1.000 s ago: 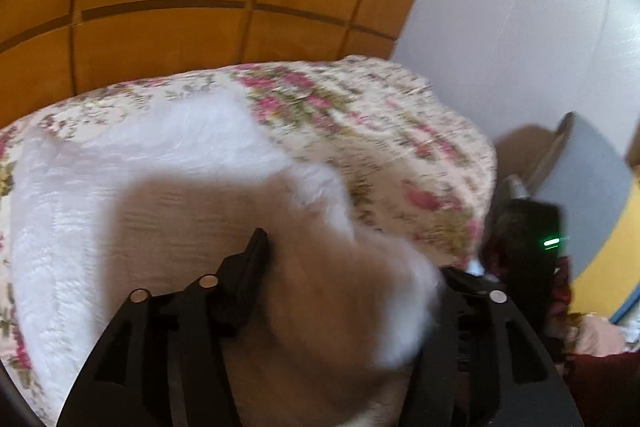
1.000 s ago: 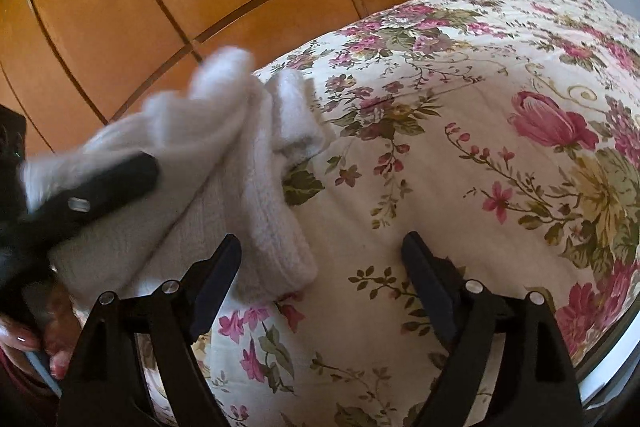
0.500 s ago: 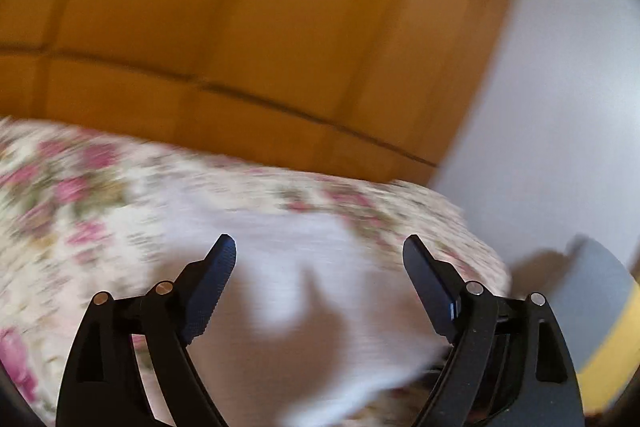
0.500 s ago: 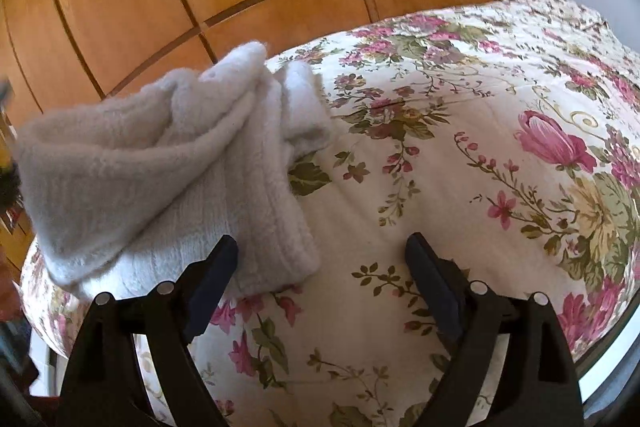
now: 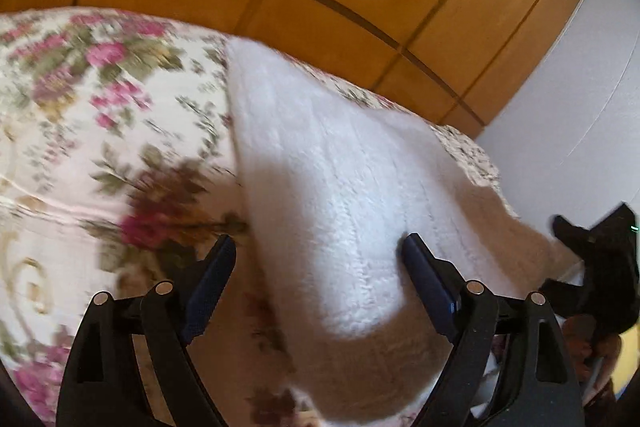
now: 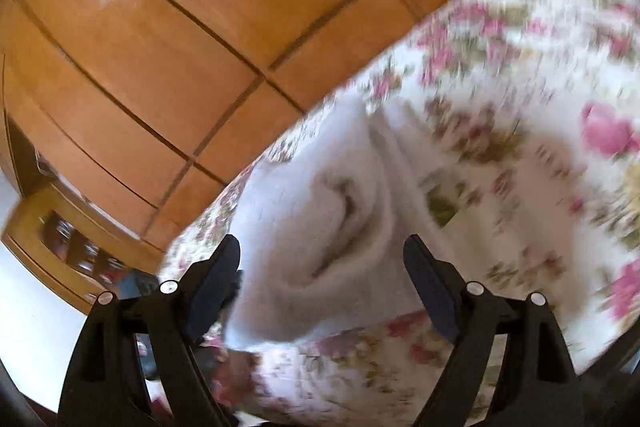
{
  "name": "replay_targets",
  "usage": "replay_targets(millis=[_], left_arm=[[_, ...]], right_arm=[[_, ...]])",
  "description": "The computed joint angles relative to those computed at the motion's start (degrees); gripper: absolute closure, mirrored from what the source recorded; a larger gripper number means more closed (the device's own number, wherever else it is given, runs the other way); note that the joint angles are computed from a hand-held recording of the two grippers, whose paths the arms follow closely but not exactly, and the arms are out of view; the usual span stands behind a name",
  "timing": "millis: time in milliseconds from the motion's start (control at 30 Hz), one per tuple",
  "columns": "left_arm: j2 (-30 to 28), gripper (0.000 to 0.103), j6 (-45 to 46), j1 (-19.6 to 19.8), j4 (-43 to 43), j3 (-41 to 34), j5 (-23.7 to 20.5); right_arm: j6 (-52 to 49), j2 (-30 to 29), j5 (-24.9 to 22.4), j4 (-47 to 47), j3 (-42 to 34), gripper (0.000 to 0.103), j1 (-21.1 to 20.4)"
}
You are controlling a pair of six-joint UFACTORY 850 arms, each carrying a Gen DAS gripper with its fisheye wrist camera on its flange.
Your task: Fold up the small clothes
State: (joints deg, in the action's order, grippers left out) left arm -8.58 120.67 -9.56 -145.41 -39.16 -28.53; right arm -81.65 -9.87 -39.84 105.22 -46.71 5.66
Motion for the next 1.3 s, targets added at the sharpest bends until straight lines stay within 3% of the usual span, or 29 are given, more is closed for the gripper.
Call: replay_targets(millis=[100, 167, 233, 400, 533, 600, 633, 700, 767, 933, 1033, 1133, 1300], left_arm=[[-0.52, 0.018, 1.63, -0.49, -0.46, -0.5, 0.39], [-0.52, 0.018, 1.44, -0.63, 0.32, -1.01, 1.24], [-0.66, 0.018, 1.14, -1.0, 1.07, -1.9, 2.59], [-1.49, 0.013, 2.23, -3.1, 2.29, -5.26, 6.35], [-4.38, 0.01, 3.63, -4.35, 1.87, -8.06, 9.77], [-5.8, 0.008, -3.34, -3.89, 8.29, -8.73, 8.9], [-6.0, 0.008, -3.76, -3.75, 7.91, -8.49, 8.15], [-5.76, 0.008, -1.35, -3.89, 4.79, -7.75, 7.36], [-5.72, 0.008, 0.31, -4.04, 3.21, -7.61, 7.36], [-5.83, 0.008, 3.03, -4.3, -0.07, -7.28, 6.82], [-5.95, 0.008, 5.01, -4.74, -2.58, -6.98, 6.55], [-6.11, 0.008, 5.79, -5.07, -3.43, -7.22, 6.93], [-6.0, 0.008, 8.42, -5.46, -5.5, -6.88, 7.13]], right_arm=[[9.43, -5.11, -0.61, -4.79, -4.33, 0.042, 0.02], [13.45, -8.17, -0.39, -6.82, -7.42, 0.079, 0.38], [14.44, -8.98, 0.17, -8.31, -9.15, 0.084, 0.68], [-2.65, -4.24, 5.51, 2.09, -7.4, 0.086, 1.4], [0.63, -7.52, 8.8, -0.34, -8.19, 0.084, 1.09], [0.26, -9.44, 9.87, 0.5, -7.84, 0.063, 0.69], [-1.25, -9.49, 9.9, 2.94, -6.83, 0.048, 0.38], [-2.98, -8.68, 7.1, 6.91, -4.69, 0.047, -1.12], [-5.38, -6.34, 8.69, 9.69, -3.28, 0.045, -1.15], [-33.94, 1.38, 19.76, 28.7, -1.68, 0.047, 3.83], [-51.42, 1.95, 24.65, 38.37, -4.02, 0.069, 8.14], [-56.09, -1.23, 28.18, 40.43, -7.25, 0.075, 11.06], [-57.53, -8.27, 32.82, 44.56, -12.01, 0.077, 11.91]])
